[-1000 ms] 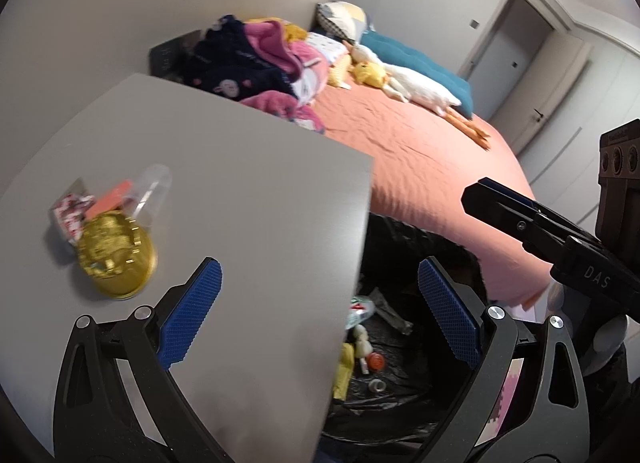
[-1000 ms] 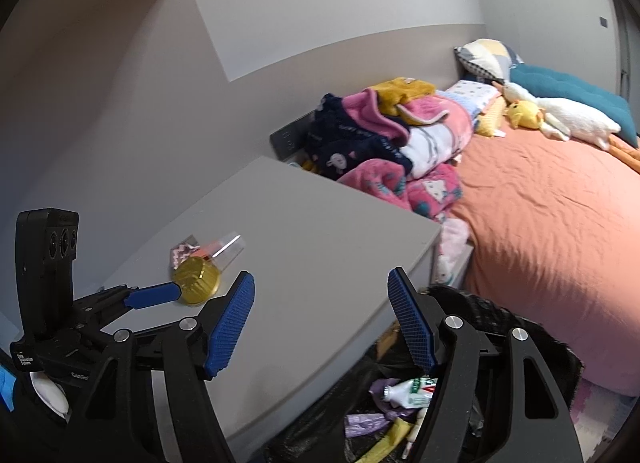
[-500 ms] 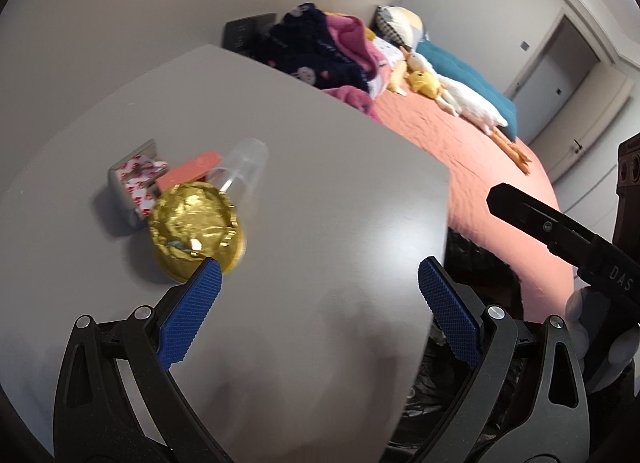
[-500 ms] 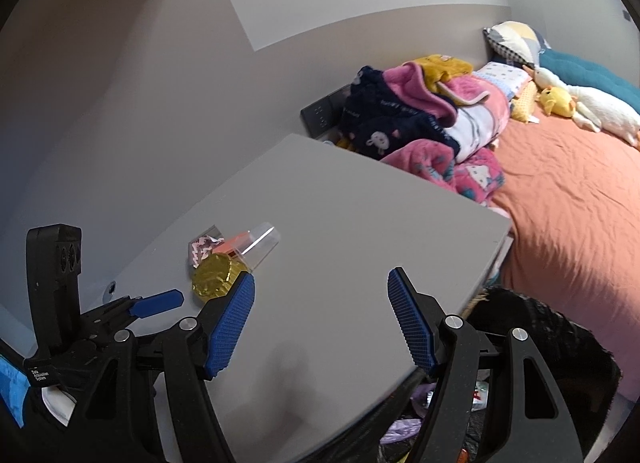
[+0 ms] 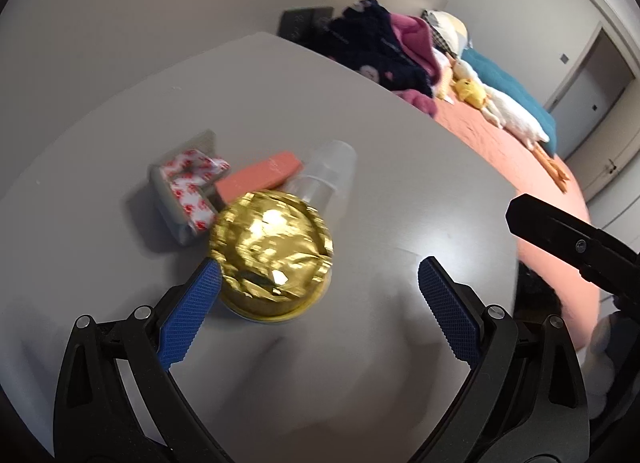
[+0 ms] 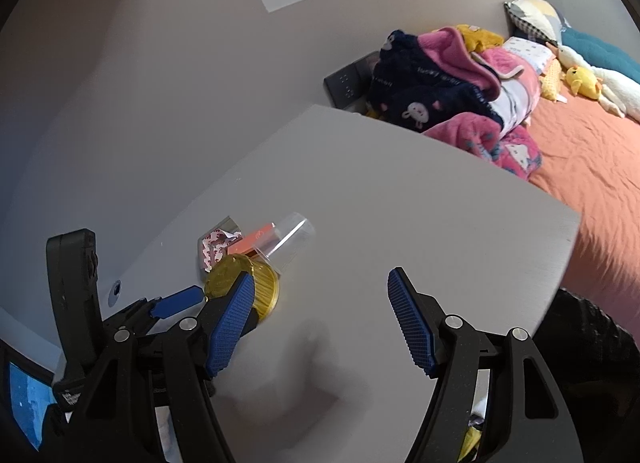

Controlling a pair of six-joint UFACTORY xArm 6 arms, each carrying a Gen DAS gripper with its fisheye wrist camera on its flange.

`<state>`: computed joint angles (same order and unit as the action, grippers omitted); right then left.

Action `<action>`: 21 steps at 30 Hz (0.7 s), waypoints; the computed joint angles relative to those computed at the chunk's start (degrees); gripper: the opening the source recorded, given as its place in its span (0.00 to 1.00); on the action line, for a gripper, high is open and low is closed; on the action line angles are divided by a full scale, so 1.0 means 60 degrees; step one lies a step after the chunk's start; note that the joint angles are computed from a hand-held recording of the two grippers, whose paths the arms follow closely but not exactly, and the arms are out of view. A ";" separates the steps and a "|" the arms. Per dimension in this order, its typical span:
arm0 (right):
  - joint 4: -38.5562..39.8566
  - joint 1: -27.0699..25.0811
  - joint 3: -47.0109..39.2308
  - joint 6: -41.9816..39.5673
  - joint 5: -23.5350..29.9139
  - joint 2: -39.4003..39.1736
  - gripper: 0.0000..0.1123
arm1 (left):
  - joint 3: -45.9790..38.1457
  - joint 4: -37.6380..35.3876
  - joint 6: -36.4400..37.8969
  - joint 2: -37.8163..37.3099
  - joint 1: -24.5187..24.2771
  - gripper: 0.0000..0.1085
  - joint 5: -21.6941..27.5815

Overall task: Collect trash
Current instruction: 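Return both tools to the table toward the gold-foil cup and clear cup, then grasp the gold-foil cup with the left tool while the right tool grasps the clear plastic cup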

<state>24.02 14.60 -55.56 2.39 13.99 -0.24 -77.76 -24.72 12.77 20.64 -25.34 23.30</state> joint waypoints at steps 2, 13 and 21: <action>-0.0037 0.0017 -0.0197 0.0096 0.0037 0.0243 0.63 | -0.0102 0.0041 -0.0052 0.0128 0.0074 0.88 0.0105; -0.0177 0.0108 -0.1528 0.0406 0.0487 0.1603 0.63 | -0.0525 0.0681 -0.0404 0.0766 0.0240 0.83 -0.0092; 0.0004 0.0196 -0.2374 0.0282 0.0835 0.2347 0.63 | -0.0353 0.0110 0.0213 0.0722 0.0289 0.67 -0.0402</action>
<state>24.04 15.78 -69.80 4.09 19.00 13.84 -79.87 -24.06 14.05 24.98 -23.61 20.89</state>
